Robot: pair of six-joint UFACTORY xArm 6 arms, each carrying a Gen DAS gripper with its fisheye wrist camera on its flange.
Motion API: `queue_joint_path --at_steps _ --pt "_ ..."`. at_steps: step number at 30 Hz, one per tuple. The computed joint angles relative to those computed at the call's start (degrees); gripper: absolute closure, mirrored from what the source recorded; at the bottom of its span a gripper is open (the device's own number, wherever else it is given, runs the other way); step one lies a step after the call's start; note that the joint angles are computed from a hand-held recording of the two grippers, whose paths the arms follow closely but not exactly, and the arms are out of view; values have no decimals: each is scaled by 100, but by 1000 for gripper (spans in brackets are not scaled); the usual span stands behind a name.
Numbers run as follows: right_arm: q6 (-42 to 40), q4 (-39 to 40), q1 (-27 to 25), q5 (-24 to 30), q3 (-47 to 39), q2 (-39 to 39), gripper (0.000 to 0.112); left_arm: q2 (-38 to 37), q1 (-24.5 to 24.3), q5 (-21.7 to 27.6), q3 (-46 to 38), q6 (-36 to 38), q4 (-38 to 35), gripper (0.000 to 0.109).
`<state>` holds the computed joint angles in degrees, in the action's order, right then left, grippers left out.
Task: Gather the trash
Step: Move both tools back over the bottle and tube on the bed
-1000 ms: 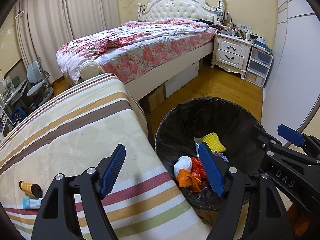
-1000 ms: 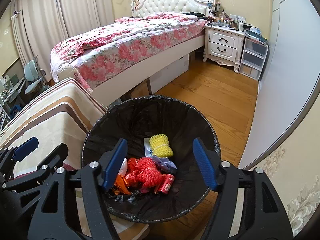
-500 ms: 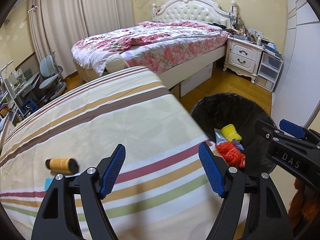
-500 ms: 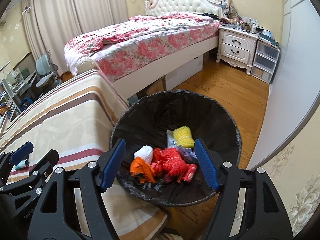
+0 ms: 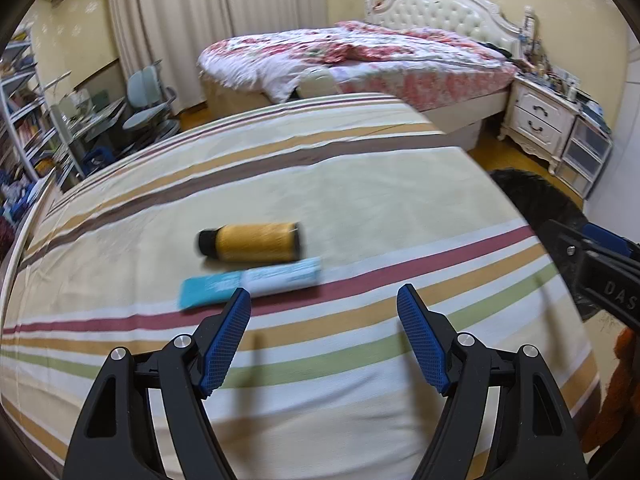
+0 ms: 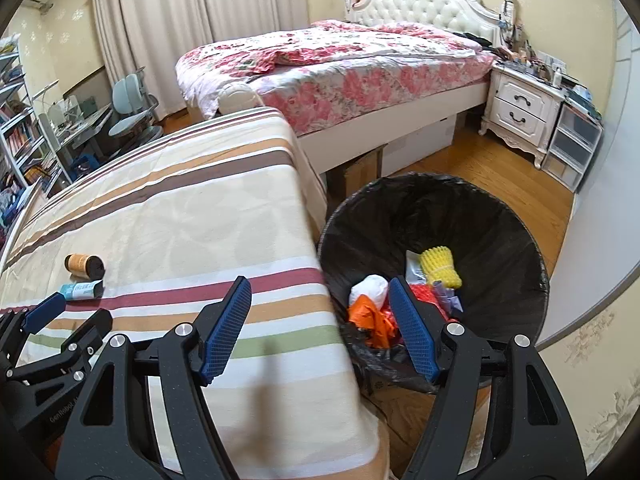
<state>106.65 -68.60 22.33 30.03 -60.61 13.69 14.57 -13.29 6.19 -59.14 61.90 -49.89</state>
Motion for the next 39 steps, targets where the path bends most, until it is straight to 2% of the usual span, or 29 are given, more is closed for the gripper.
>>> queue_joint_path --at_steps 4,9,12,17,33,39 --pt "-248 164 82 -4 -267 210 43 86 373 107 -64 -697 614 35" --pt "-509 325 158 -20 -543 425 43 254 766 333 -246 -1954 1732 35" --pt "-702 442 214 -13 -743 573 43 346 872 194 -308 -2489 2277 35" --pt "-913 558 267 -14 -936 725 43 509 969 312 -548 -2664 2362 35" --pt "-1445 955 260 -41 -1331 1044 42 1182 1004 489 -1480 -3551 3305 33" --pt "-1470 951 253 -112 -1362 1089 42 1182 1025 499 -1500 -3711 3445 33"
